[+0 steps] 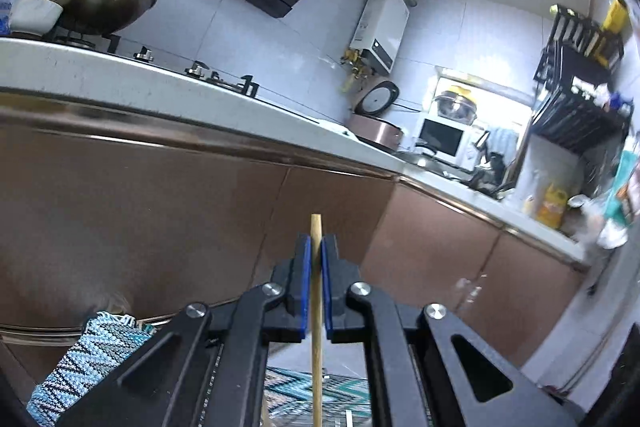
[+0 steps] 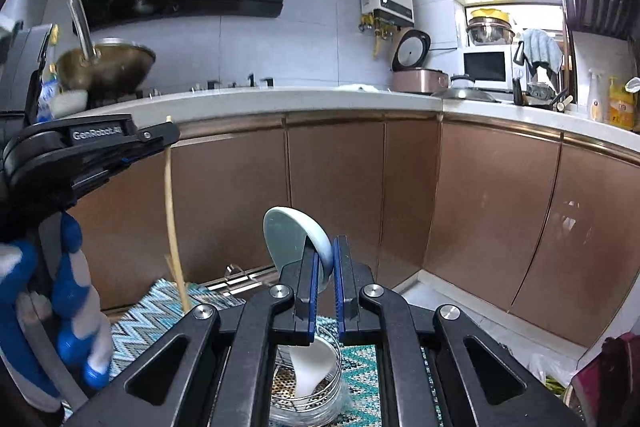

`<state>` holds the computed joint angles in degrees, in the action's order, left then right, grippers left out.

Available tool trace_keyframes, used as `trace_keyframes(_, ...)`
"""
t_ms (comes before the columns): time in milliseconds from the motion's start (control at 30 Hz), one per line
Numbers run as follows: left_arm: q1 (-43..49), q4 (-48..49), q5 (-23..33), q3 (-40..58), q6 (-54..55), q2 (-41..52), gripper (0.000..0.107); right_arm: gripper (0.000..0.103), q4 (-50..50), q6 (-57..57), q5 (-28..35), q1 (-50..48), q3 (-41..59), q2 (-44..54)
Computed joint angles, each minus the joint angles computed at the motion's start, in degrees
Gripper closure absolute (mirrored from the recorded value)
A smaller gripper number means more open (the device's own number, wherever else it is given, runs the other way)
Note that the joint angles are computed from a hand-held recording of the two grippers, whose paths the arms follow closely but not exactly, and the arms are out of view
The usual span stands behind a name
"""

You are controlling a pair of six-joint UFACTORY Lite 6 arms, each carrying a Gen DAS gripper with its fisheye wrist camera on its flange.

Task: Organize utensils
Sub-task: 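Lift the spoon with the right tool over the holder while the left tool carries its chopstick there, then open the right tool to drop the spoon in the holder while the left tool releases its chopstick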

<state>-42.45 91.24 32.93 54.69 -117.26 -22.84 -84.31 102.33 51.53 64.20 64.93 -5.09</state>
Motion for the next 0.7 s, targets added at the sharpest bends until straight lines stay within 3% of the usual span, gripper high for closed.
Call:
trace_keyframes(133,-2.06,6.85,3.62,-3.46,-8.09,2.70,0.102,0.096,-3.49,5.76,-1.06,-1.13,-3.85,1.37)
trace_keyframes(300,-5.85,7.19,7.82,-6.93,-9.26,1.33,0.100,0.093,-4.89,9.72,-1.59,-0.33,-6.90,1.35)
trace_keyframes(400,-7.28,2.95,8.29,-7.92,-4.73,-1.59,0.098,0.089,-4.26,10.44,-1.08,0.83,-7.82,0.59)
trace_keyframes(500,-9.53,-1.38,10.45,-8.48,0.48,-5.51,0.087,0.084,-2.90,10.29,0.16,2.45,-8.36,-0.24)
trace_keyframes(567,-12.48,-4.40,13.58,-8.60,4.33,-8.41,0.081,0.078,-1.45,9.85,1.34,3.69,-8.75,-1.38)
trace_keyframes(700,-20.24,-10.35,22.01,-7.47,12.42,-13.39,0.072,0.076,1.73,8.29,4.86,6.66,-8.85,-3.38)
